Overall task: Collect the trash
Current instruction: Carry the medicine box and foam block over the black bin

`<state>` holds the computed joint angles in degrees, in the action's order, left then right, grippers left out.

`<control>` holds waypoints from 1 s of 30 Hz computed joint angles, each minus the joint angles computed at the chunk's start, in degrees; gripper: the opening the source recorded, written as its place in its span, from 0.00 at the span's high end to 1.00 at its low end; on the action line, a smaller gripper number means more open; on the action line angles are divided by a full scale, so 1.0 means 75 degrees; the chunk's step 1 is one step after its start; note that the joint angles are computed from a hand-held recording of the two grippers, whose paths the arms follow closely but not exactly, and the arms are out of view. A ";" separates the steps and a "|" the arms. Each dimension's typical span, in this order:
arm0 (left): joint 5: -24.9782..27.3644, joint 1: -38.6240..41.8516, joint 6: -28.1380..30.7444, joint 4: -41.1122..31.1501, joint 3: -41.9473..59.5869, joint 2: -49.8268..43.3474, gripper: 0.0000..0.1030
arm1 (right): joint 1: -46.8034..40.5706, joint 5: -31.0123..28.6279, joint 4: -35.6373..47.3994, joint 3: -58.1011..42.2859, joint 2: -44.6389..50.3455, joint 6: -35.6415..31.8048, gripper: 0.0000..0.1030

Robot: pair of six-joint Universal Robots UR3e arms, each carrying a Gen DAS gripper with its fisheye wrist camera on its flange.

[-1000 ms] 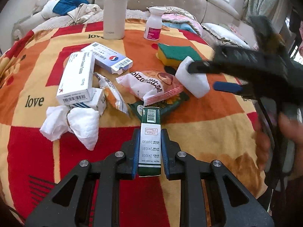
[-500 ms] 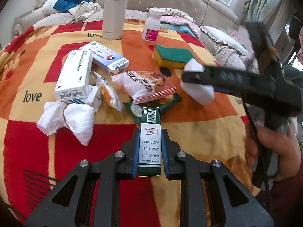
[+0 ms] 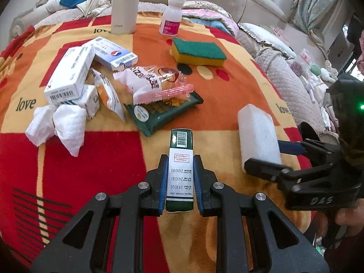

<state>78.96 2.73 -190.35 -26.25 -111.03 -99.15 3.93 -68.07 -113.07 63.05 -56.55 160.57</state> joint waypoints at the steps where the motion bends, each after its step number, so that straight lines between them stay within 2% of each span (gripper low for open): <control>1: 0.0023 -0.0002 -0.0016 -0.0036 0.0029 -0.0040 0.82 | -0.0049 0.0110 -0.0135 0.0141 -0.0071 0.0144 0.19; 5: -0.0028 0.0081 -0.0108 -0.0049 0.0034 -0.0130 0.82 | -0.0150 0.0446 -0.0790 0.0612 -0.0230 0.0921 0.18; 9: 0.0031 0.0046 -0.0177 0.0146 -0.0101 -0.0128 0.81 | 0.0106 0.0226 -0.1487 0.0752 -0.0092 0.1490 0.20; 11: 0.0091 -0.0001 -0.0199 0.0108 -0.0054 -0.0157 0.81 | 0.0295 -0.0273 -0.2162 0.1030 -0.0128 0.1593 0.41; 20: 0.0238 -0.0473 -0.0250 -0.0011 0.0387 -0.0261 0.82 | -0.0411 0.0324 -0.2580 0.2314 -0.1295 0.0900 0.42; 30: 0.0457 -0.1494 -0.0498 -0.0594 0.2130 -0.1083 0.82 | -0.1689 0.0532 -0.2585 0.3375 -0.2375 0.0424 0.42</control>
